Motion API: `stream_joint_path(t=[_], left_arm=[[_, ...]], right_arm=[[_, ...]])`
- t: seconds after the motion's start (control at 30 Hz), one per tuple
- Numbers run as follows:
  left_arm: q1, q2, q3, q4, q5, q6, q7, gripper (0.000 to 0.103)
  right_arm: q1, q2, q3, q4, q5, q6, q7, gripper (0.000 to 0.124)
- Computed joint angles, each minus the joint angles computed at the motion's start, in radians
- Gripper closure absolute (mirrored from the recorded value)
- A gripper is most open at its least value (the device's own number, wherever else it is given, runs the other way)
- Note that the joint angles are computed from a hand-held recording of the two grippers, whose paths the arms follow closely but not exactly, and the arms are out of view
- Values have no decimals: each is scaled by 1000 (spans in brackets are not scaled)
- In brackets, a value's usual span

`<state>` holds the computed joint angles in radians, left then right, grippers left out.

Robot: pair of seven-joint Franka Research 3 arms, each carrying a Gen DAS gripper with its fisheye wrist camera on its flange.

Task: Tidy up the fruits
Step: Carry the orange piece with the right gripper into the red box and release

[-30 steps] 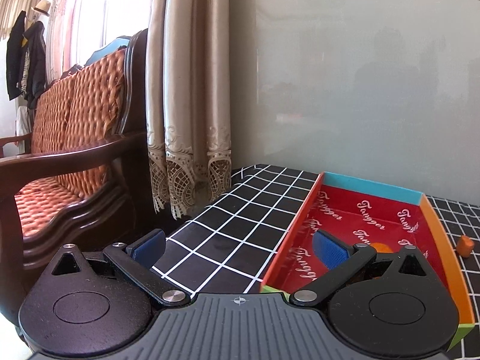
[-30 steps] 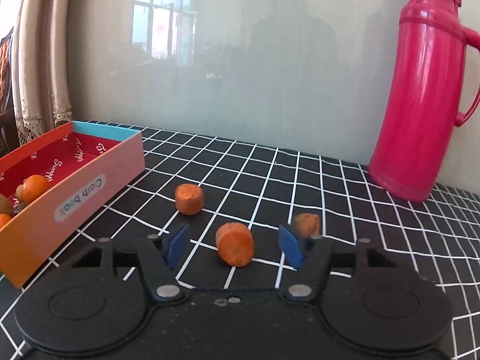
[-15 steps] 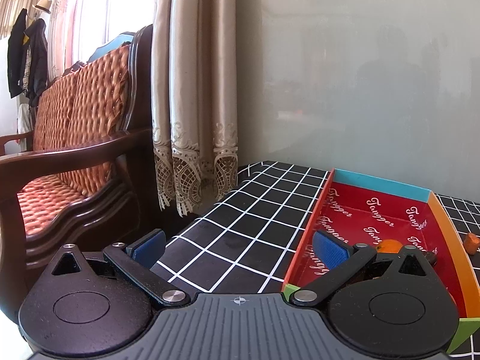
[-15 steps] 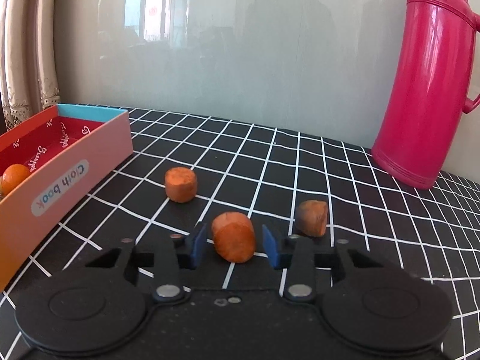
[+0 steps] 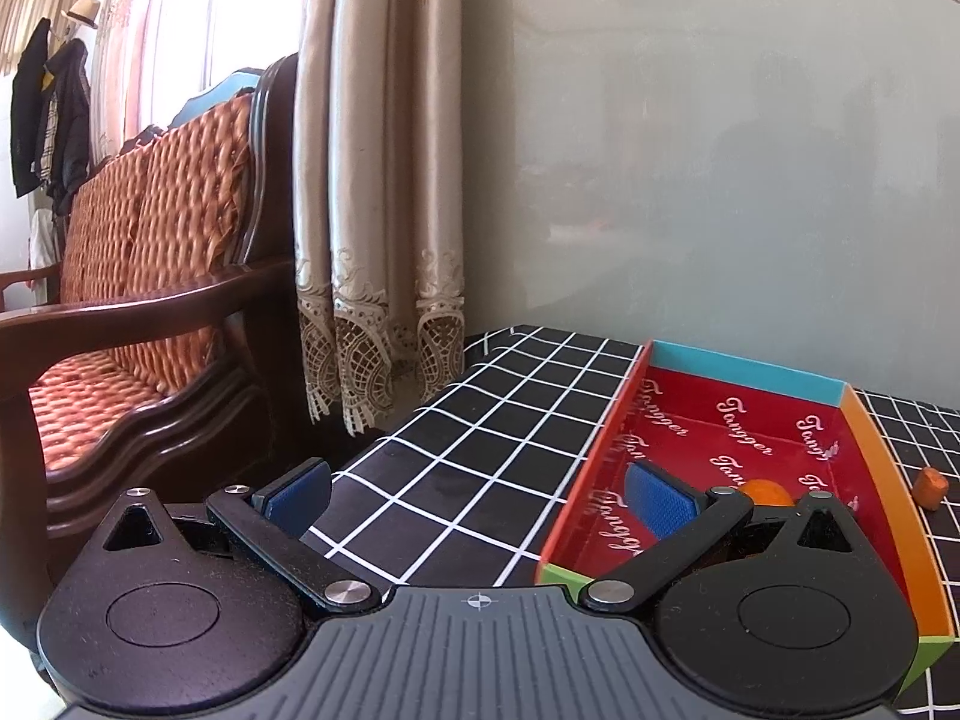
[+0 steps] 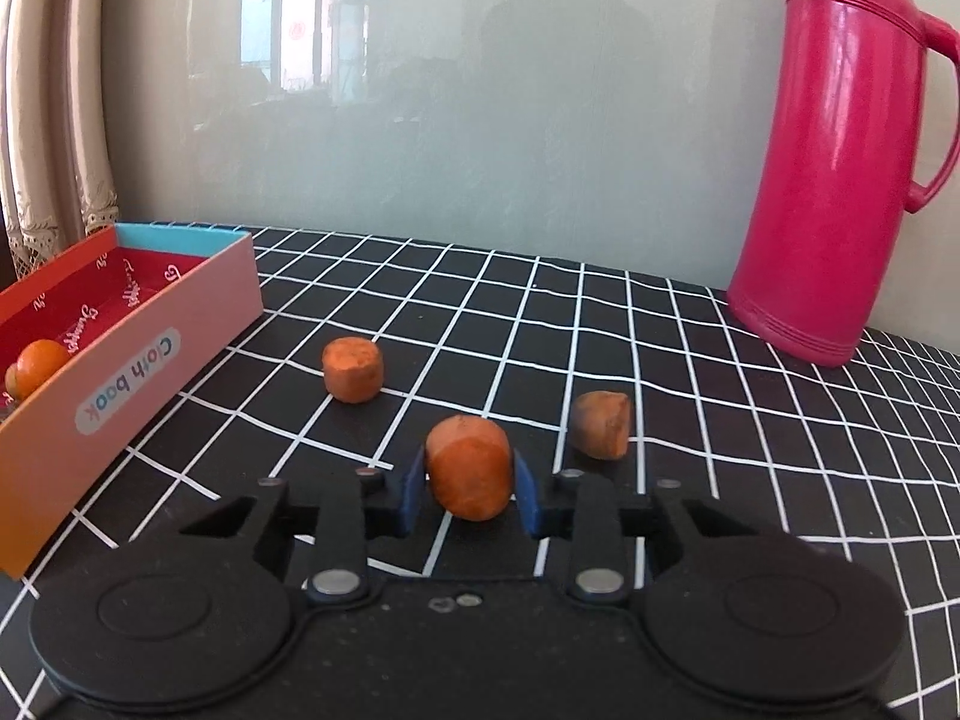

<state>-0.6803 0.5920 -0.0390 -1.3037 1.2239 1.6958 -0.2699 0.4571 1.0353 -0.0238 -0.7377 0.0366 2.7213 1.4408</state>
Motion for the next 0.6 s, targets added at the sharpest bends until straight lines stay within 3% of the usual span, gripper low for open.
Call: stream_joint_path(t=[0.17,0.6], left_arm=[[-8,6,3,8,3,-15,6,0],[9,-37,-15,-61,-9,-9,-3,0]], right_arm=[[3,-82,16,-131,10,82,-26,94],[35,-100,56,-146,57,127,-83,94]])
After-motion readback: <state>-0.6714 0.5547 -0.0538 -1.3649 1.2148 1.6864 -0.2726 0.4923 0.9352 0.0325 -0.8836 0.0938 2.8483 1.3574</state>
